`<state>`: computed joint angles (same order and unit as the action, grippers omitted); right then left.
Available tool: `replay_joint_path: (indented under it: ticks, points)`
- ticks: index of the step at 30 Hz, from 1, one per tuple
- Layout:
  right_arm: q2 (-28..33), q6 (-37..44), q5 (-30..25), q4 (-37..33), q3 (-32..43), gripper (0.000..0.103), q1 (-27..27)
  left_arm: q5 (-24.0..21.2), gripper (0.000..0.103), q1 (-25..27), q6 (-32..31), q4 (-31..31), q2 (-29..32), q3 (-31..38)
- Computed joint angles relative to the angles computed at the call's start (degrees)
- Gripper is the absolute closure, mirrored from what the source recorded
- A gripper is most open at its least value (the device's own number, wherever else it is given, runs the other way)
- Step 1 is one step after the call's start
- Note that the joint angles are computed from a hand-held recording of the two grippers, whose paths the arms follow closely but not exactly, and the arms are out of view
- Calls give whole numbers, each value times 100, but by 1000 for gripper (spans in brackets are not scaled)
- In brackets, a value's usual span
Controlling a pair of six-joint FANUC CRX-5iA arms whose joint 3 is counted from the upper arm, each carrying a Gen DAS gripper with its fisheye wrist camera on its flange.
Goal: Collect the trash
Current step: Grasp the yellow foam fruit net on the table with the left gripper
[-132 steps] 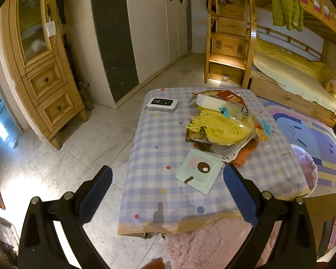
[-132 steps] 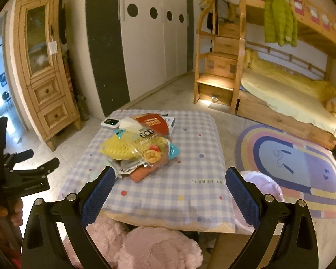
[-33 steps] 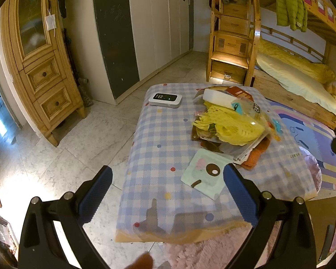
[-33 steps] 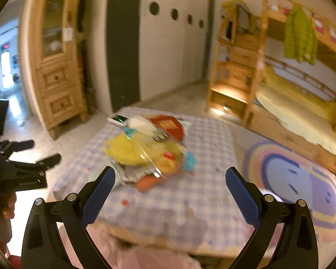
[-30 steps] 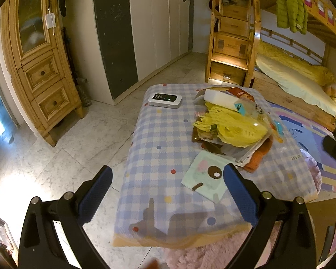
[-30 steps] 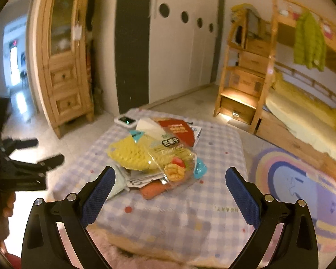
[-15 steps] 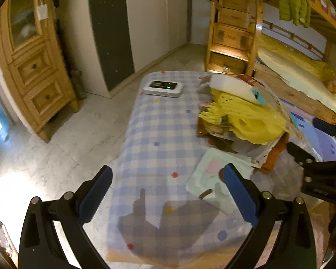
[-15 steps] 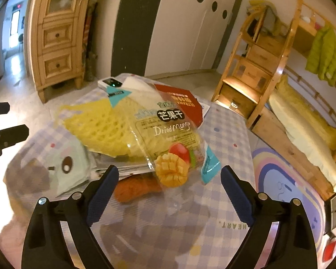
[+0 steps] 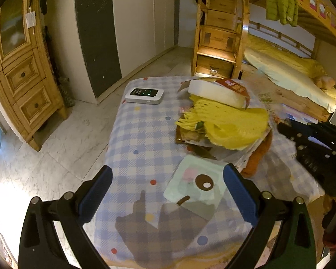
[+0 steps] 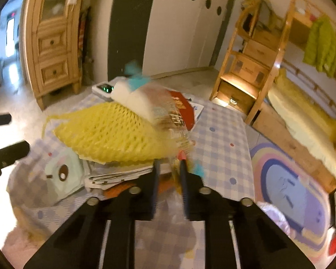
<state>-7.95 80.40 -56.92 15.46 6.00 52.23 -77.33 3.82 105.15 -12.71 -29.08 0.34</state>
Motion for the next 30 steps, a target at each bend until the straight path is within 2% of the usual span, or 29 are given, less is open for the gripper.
replay_joint_path:
  ticks: [3,8,14,19,22,26,28,30]
  points:
    - [-101,-183,-87,-133,68,99,-148,-14,7,-129,50,-51,16,64]
    - [-340,-443,-307,-409,123,99,-404,21,7,-461,162,-190,153,229]
    - [-506,-590,-245,-436,37,99,-575,131,7,-727,138,-285,501,601]
    - [-485,-514,-68,-577,44,99,-778,383,27,-672,73,-85,937,977]
    - [-390,-404,-16,-724,143,99,-893,544,36,-547,20,143,1201,1135]
    - [-348,-328,77,-773,148,99,-950,601,36,-645,-22,73,1336,1162]
    - [-341,-288,94,-814,137,99,-970,582,28,-698,-105,81,1244,986]
    - [-359,-299,92,-857,100,99,-975,605,25,-719,-210,112,1078,715]
